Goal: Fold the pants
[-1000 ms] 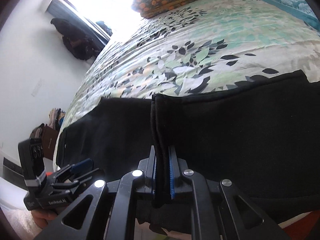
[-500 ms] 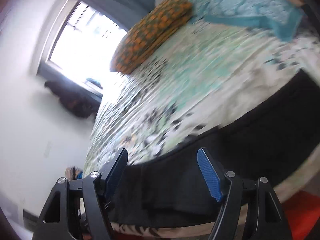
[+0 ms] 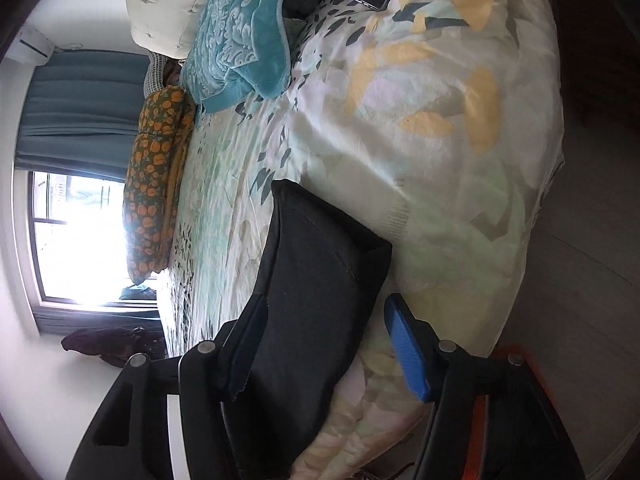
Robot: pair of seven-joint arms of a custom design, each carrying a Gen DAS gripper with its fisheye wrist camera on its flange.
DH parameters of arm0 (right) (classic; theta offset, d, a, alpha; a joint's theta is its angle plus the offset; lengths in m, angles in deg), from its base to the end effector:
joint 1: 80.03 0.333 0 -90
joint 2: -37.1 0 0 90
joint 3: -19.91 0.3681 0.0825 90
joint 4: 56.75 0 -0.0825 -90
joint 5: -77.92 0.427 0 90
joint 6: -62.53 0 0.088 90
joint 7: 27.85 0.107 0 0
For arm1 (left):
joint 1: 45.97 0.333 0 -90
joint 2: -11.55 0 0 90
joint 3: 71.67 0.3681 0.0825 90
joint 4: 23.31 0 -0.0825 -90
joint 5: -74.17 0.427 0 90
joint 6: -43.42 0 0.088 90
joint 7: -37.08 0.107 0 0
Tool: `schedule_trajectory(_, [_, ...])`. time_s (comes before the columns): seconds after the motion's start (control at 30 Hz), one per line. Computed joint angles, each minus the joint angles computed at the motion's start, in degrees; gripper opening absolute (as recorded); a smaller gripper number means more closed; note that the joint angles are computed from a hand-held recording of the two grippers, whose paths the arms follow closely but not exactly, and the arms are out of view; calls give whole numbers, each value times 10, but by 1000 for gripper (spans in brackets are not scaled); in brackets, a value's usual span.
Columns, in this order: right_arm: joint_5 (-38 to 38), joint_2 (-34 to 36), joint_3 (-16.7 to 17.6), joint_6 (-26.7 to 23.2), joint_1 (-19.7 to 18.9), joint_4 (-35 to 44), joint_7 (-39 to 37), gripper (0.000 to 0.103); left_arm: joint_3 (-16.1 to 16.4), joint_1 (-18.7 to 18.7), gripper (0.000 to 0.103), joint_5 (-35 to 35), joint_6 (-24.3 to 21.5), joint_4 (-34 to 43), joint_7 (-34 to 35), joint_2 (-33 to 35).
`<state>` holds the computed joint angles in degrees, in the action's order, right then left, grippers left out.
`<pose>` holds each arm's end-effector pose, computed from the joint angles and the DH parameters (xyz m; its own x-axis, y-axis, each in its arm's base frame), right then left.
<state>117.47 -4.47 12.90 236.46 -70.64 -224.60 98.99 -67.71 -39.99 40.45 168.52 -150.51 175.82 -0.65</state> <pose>0.3423 -0.0336 0.4503 -0.6131 -0.2214 -0.7584 -0.2758 0.9595 -0.0571 0.5280 0.0736 0.5203 -0.4121 -0.8678 0.2776 -0.8570 0.2656 -0.4417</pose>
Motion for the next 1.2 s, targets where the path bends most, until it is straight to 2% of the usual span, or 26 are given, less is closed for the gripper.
schedule_trajectory(0.07, [-5, 22, 7, 11, -6, 10, 2, 59, 2, 3, 91, -2, 1, 6, -6, 7])
schedule_trajectory(0.17, [-55, 36, 63, -22, -76, 23, 23, 6, 3, 8, 91, -2, 1, 10, -12, 13])
schedule_trajectory(0.2, [-67, 33, 77, -30, -89, 25, 33, 6, 4, 11, 91, -4, -1, 12, -13, 14])
schedule_trajectory(0.27, [-115, 15, 126, -43, -119, 37, 49, 6, 6, 16, 91, -11, 0, 16, -16, 20])
schedule_trajectory(0.33, [-156, 4, 156, -60, -105, 65, 45, 6, 7, 22, 91, -14, 1, 21, -20, 28])
schedule_trajectory(0.37, [-167, 7, 166, -58, -84, 82, 44, 6, 6, 25, 91, -15, 2, 24, -24, 33])
schedule_trajectory(0.47, [-207, 49, 217, -47, -36, 148, 43, 6, 6, 35, 91, -21, 3, 28, -27, 42])
schedule_trajectory(0.57, [-269, 145, 275, -39, -14, 233, 34, 6, 8, 44, 91, -32, -3, 31, -16, 45])
schedule_trajectory(0.63, [-313, 227, 301, -53, -2, 291, 27, 6, 9, 50, 91, -34, -4, 31, -7, 46])
schedule_trajectory(0.67, [-345, 266, 320, -61, -9, 315, 39, 8, 11, 53, 91, -38, -5, 32, -5, 46])
schedule_trajectory(0.7, [-394, 302, 343, -78, -22, 338, 56, 14, 13, 57, 91, -43, -8, 32, -3, 47])
schedule_trajectory(0.73, [-416, 334, 345, -97, -16, 357, 49, 16, 15, 61, 91, -47, -12, 34, -2, 48])
schedule_trajectory(0.8, [-411, 367, 331, -154, 8, 384, 22, 27, 19, 69, 91, -57, -20, 39, 0, 51])
schedule_trajectory(0.83, [-401, 362, 323, -149, 18, 378, 11, 29, 21, 73, 91, -64, -23, 42, 1, 53])
schedule_trajectory(0.9, [-380, 337, 301, -118, 39, 359, -14, 51, 22, 80, 91, -74, -29, 51, -5, 62])
schedule_trajectory(0.93, [-395, 325, 296, -111, 42, 353, -7, 55, 22, 84, 91, -79, -35, 56, -12, 68])
schedule_trajectory(1.0, [-467, 316, 303, -140, 35, 363, 24, 55, 20, 92, 91, -87, -48, 68, -25, 81])
schedule_trajectory(1.1, [-493, 348, 288, -222, 62, 408, -8, 55, 14, 103, 91, -90, -57, 76, -38, 88])
schedule_trajectory(1.17, [-506, 362, 280, -233, 78, 422, -3, 56, 12, 107, 91, -95, -56, 77, -35, 87])
schedule_trajectory(1.2, [-542, 368, 281, -246, 80, 431, 30, 60, 12, 109, 91, -97, -55, 77, -35, 86])
